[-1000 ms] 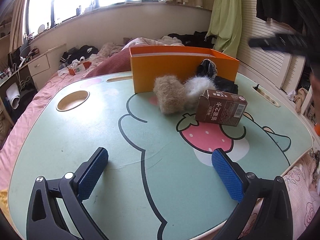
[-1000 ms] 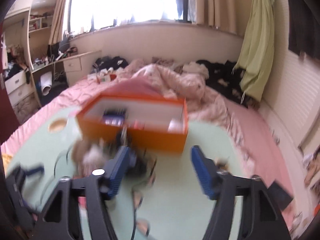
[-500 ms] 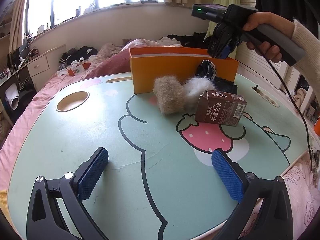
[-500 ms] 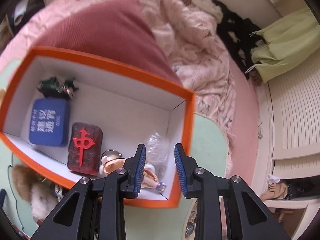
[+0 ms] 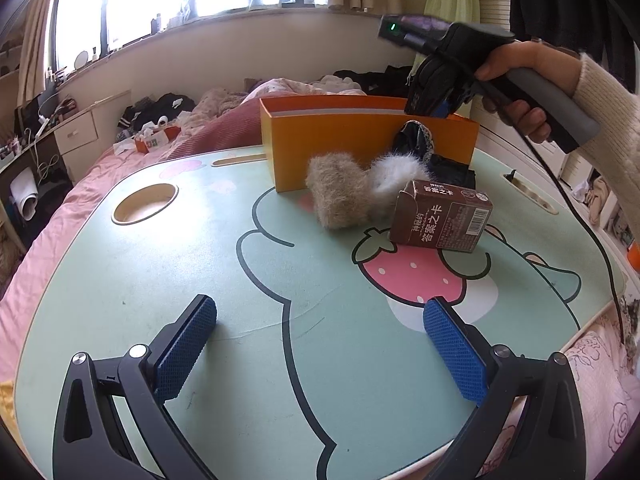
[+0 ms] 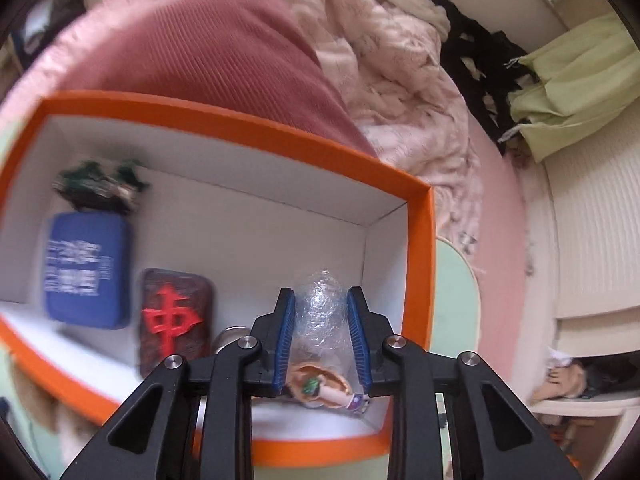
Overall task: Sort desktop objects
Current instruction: 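Grasp the clear plastic bag in the box with the right gripper, place it on table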
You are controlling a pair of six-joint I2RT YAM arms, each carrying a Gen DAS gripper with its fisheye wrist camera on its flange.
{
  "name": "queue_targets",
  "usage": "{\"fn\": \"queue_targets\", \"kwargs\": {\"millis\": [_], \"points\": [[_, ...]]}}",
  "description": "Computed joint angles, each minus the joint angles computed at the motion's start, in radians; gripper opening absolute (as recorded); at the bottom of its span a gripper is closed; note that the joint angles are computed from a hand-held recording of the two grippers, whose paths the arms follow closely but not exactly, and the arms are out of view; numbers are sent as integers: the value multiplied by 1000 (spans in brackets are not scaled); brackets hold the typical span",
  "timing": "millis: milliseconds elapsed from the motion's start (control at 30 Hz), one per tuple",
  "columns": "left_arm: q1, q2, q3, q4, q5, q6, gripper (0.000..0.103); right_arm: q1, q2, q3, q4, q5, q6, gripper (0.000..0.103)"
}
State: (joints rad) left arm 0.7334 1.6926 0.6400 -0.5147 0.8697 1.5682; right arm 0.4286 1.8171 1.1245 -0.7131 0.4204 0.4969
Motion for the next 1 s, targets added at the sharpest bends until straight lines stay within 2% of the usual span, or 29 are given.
{"fn": "queue_targets", "kwargs": {"millis": [133,233,300,400,500,567,633,667,700,767,867,1000], "points": [[0,0,0,0,0,-1,103,101,-276,-146,72,35,65,26],[1,-1,-2,2,0,-2,103,212,-485,-255,102,-2,128,26],[1,-1,-1,2,0,-3,103,275,-542,-295,109,-13,157,26],[1,-1,-1,4,0,-4,103,345,-517,-332,113,18,213,27],[1,-1,-1,4,0,-4,103,340,-449,-363,162,33,222,27],[1,-2,-2,4,0,-5,103,330,-442,-400,213,35,228,33],[1,-3,-3,6,0,-7,103,322,-487,-463,275,38,233,49],[1,-3,-4,6,0,-7,103,340,-531,-509,304,59,259,63],[1,-3,-4,6,0,-7,103,360,-564,-546,330,83,280,70],[1,-5,-5,9,0,-11,103,429,-622,-608,336,141,347,73],[1,-6,-6,12,0,-13,103,587,-644,-662,279,209,500,73],[1,-8,-9,19,0,-20,103,796,-523,-673,218,279,773,74]]}}
